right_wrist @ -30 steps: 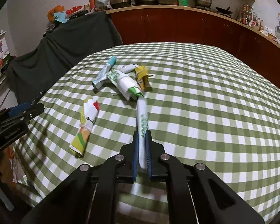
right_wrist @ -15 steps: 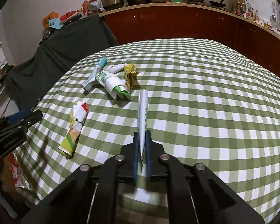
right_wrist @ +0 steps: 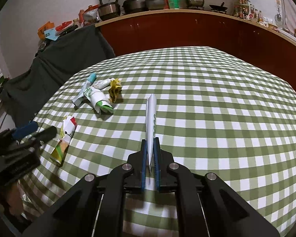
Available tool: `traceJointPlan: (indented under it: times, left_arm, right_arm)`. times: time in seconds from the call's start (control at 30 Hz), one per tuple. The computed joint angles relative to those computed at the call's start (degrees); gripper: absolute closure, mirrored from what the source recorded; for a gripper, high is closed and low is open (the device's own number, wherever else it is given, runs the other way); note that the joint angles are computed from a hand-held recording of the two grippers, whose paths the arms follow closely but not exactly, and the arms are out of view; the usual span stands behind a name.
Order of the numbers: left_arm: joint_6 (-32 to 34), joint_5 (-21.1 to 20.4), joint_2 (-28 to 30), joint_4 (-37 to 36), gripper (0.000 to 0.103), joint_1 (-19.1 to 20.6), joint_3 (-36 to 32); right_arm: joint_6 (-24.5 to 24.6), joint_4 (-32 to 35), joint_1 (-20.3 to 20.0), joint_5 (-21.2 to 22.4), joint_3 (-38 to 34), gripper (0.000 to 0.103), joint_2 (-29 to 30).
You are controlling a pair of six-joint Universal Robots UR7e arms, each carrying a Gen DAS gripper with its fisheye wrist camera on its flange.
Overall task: Collect trash
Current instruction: 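Grasp a white tube with the right tool while the left tool grasps a yellow wrapper, then carry the white tube and yellow wrapper to the bin and open both tools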
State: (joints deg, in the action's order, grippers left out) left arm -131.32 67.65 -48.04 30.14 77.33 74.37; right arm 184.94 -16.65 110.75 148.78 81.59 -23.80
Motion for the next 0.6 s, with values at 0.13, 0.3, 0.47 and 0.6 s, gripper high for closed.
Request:
traceJointPlan:
  times: [0.13, 0.3, 0.47, 0.6]
  left_arm:
    - [-0.2, -2.2, 2.0, 1.4, 0.057, 0.0, -0.7]
    - [1.3, -2.9, 2.6, 1.6, 0.084, 0.3, -0.7]
    - [2.7, -2.2, 2.4, 1.0, 0.087, 0.7, -0.6]
    - [3.5, -1.4, 1.3, -0.1, 0.087, 1.1, -0.7]
  right_arm:
    - [0.1, -1.2, -0.2, -0.7, 1.3, 0.096, -0.6]
    - [-0.2, -2.1, -0.4, -1.3, 1.9, 0.096, -0.8]
    - [-0.5, -2.0, -0.1, -1.3, 1.6, 0.096, -0.5]
    - [-1.3, -1.2, 0.4, -1.0, -0.3, 0.096, 0.6]
